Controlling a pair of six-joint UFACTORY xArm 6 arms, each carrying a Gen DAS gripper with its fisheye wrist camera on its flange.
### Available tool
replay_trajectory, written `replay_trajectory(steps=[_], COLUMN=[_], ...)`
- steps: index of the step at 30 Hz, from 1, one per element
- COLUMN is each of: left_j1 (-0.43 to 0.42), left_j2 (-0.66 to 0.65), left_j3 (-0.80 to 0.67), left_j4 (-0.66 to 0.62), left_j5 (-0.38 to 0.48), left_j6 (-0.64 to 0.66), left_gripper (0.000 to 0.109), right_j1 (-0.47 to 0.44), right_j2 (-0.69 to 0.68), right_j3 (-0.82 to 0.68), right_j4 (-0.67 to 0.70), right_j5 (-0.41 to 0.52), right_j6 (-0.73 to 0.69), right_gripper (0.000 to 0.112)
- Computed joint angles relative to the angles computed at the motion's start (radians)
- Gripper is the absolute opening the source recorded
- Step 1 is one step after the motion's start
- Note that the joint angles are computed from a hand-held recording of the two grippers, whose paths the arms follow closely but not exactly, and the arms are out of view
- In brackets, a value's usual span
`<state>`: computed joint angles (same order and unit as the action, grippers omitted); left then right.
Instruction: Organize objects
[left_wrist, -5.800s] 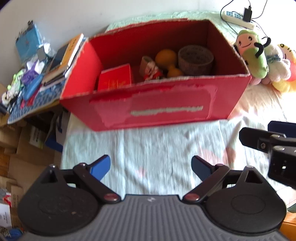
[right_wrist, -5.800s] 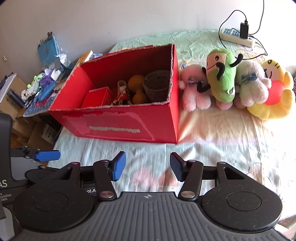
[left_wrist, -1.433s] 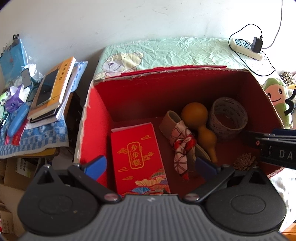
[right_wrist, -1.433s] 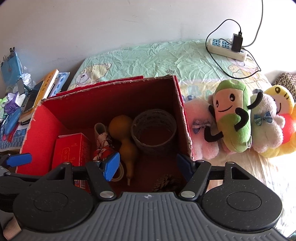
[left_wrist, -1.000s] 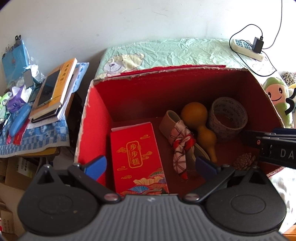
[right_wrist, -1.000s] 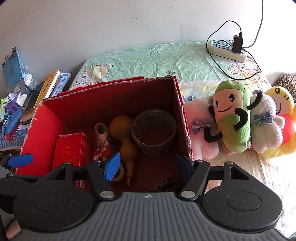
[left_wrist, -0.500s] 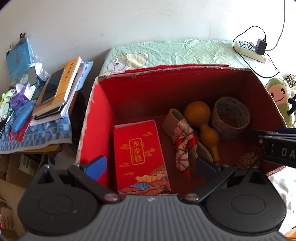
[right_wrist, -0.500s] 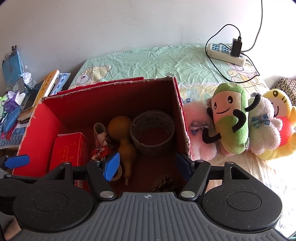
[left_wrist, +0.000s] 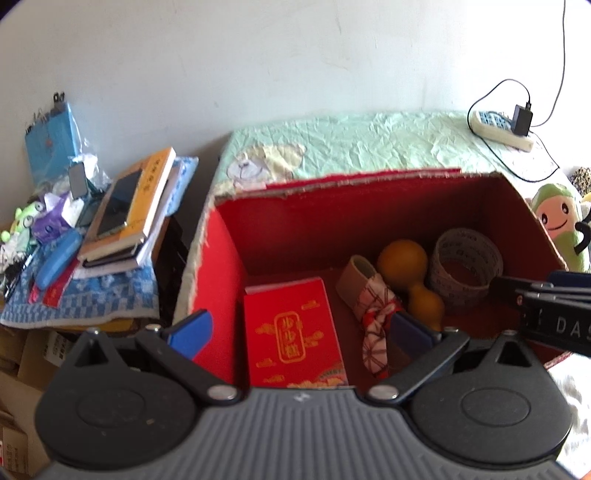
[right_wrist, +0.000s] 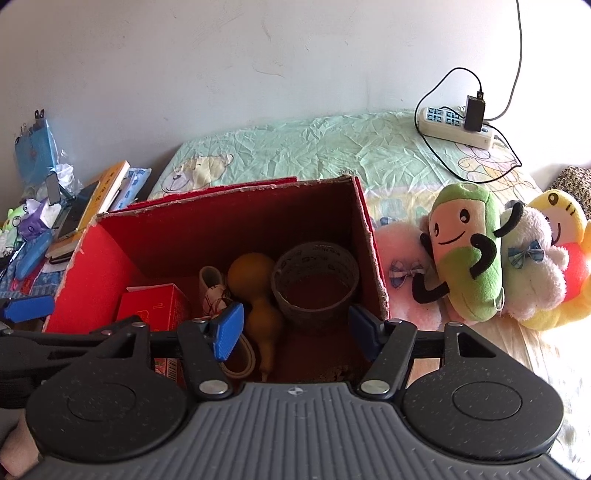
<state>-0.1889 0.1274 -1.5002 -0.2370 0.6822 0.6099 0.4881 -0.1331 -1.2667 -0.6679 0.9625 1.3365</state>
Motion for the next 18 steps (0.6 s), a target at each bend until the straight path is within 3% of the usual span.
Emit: replay_trajectory(steps=[10,18], left_j1=[-0.004,-0.015], left_j2=[-0.008,-0.028], left_j3=[-0.008,0.021], left_j4=[-0.078,-0.067], left_j5=[0.003,-0.008], left_j6=[0.057,0.023], left_gripper=[0.102,0.102], right_j1=[0.026,0.039], right_j2=[-0.035,-0.053], right_j3=[0.035,0.056], right_j4=[-0.149,-0.207], right_j5=[-0.001,0.011], right_j6=[0.104,0.137], right_gripper=[0.062,0.062])
